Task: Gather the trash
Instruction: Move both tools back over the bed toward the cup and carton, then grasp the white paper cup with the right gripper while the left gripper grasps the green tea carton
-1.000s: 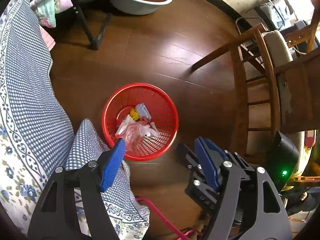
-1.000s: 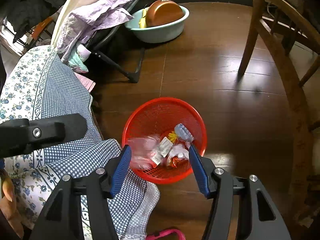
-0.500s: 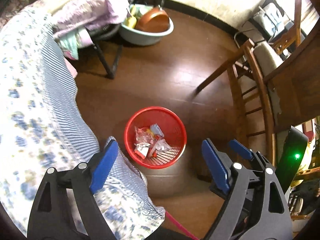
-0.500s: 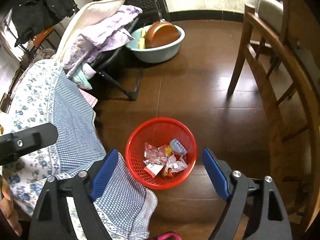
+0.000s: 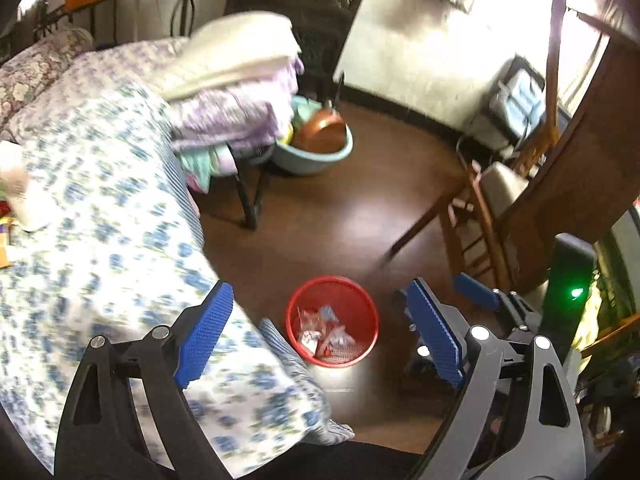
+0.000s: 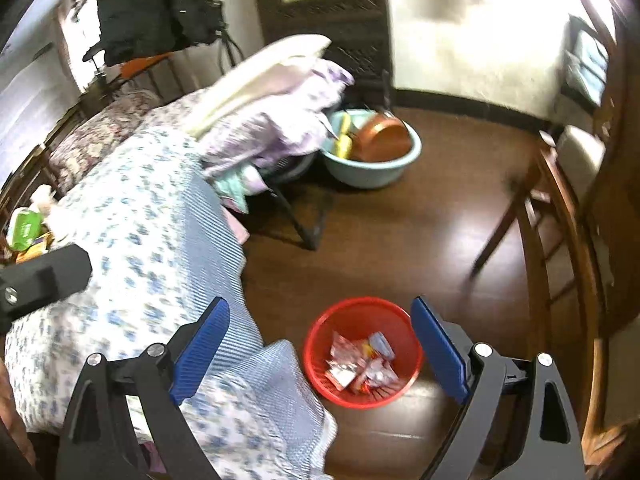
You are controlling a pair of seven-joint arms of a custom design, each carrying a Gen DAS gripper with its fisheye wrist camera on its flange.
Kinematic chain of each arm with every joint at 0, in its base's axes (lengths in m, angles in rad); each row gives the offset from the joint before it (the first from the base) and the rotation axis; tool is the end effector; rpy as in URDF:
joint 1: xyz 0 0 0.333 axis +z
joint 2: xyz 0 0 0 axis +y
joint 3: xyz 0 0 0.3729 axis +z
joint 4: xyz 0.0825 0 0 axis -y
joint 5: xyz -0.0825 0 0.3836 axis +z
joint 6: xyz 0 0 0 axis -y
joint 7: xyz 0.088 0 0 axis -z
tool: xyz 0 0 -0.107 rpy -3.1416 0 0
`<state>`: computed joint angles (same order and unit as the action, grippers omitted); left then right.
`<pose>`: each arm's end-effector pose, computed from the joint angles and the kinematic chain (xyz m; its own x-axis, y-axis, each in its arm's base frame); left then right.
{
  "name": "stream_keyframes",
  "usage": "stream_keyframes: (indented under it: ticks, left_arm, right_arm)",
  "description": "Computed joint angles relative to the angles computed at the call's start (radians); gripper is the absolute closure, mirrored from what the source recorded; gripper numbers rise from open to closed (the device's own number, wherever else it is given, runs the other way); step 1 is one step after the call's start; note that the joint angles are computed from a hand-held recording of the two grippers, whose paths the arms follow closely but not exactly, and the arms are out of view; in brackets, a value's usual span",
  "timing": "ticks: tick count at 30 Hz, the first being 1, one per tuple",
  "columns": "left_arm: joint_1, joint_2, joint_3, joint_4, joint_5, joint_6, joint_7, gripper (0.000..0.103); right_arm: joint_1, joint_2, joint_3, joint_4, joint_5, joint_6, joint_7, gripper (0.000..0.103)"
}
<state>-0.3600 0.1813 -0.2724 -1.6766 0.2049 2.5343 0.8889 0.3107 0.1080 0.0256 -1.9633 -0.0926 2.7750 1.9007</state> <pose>0.5519 -0.3858 0.6310 -0.1435 -0.9500 0.2773 -0.8162 -0.0448 -0.5760 0.5979 0.2126 0.5584 0.1269 -0.9828 -0.1344 -0.7728 -0.0130 -0.6345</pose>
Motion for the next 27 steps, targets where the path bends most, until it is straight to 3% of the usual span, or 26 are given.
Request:
stream_keyframes:
  ticks: [10,18,27]
  left_arm:
    - [0.096,-0.206,0.049,-0.210,-0.072,0.115,-0.043,0.014]
    - [0.197,-0.342,0.094,-0.351,-0.016,0.080,-0.199,0.013]
    - [0.277,-0.410,0.128,-0.424,0.011,0.036,-0.286,0.013]
  right_arm:
    - [0.100,0.066,0.026,0.173,-0.107,-0.055,0.039,0.009]
    - [0.179,0.233,0.067,0.438,-0.008,-0.137,-0.128,0.008]
    - [0.292,0.486,0.048,0.833,0.045,-0.314,-0.253,0.008]
